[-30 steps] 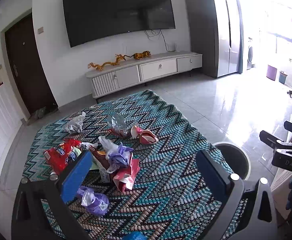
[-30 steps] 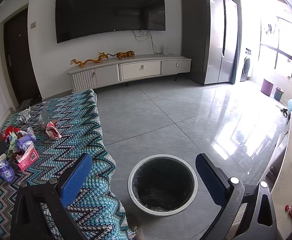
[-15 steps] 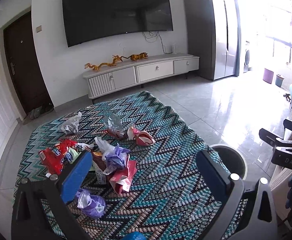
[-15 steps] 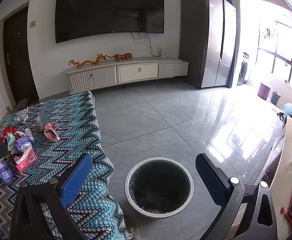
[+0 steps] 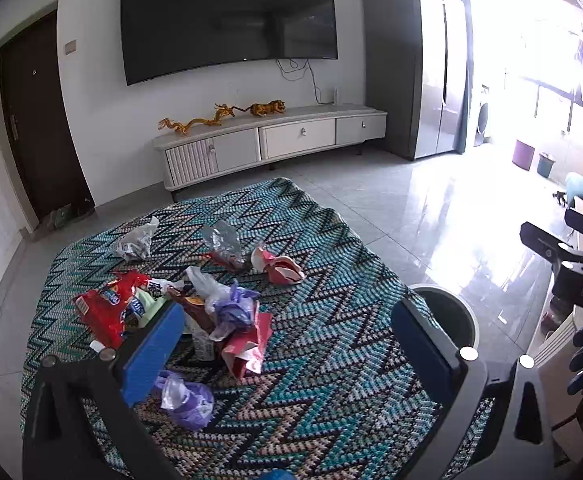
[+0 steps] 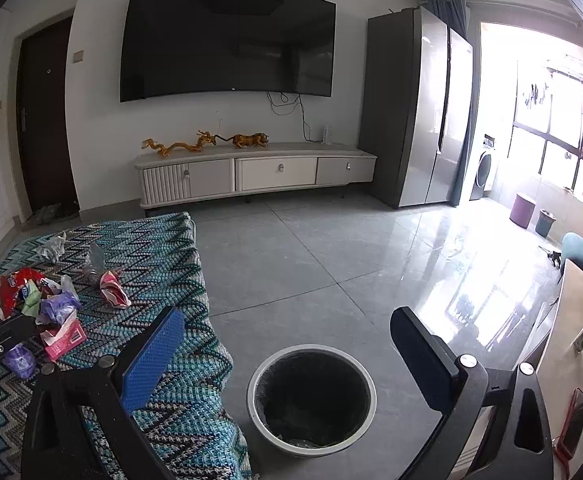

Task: Collect trash

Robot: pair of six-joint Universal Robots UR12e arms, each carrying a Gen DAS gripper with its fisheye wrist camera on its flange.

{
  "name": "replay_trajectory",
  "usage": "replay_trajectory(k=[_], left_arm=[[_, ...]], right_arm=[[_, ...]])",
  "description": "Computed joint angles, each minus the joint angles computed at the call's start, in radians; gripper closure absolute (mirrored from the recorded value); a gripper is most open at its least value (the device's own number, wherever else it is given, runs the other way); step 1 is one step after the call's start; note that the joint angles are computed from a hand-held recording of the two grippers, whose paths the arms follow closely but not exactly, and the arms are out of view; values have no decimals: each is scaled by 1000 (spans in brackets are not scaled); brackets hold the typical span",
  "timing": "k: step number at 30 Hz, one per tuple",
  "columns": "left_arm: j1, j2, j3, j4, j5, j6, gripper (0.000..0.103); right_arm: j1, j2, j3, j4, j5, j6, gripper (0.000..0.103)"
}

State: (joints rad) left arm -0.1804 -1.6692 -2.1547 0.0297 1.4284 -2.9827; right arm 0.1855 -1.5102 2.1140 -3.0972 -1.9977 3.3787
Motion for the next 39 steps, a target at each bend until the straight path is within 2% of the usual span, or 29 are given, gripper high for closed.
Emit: replay_trajectory(k=[3, 5, 8, 11, 13, 14, 17, 21, 27, 32, 36, 39], left_arm=[[49, 18, -13, 1, -30, -29, 0], [85, 26, -20, 0, -38, -47, 0], [145, 34, -26, -15, -41, -71, 0], [204, 36, -28, -50, -41, -82, 0], [241, 32, -26, -84, -66, -89, 0], [258, 30, -27, -101, -85, -89, 0], [294, 17, -21, -162, -140, -91, 10], [306, -11, -3, -238, -193, -86, 20], [301, -49, 22, -289, -218, -87, 34], [302, -77, 40, -328, -231, -89, 47], [302, -93, 53, -362, -245, -85, 66], [302, -98, 56, -370, -245, -83, 77]], right_arm=[[7, -5, -18, 32, 37, -5, 0], [8, -7, -34, 80, 97, 0, 0], [-3, -3, -56, 141, 245, 15, 0], [-4, 18, -79, 164, 361, 2, 0], [-4, 39, -97, 179, 435, -12, 0], [-4, 51, -109, 195, 467, -20, 4], [-6, 85, -140, 235, 566, -35, 19], [-4, 143, -198, 288, 678, -70, 29], [11, 212, -271, 315, 748, -135, 38], [20, 258, -318, 335, 778, -156, 52], [31, 291, -352, 361, 765, -175, 61], [32, 302, -363, 384, 771, -180, 80]])
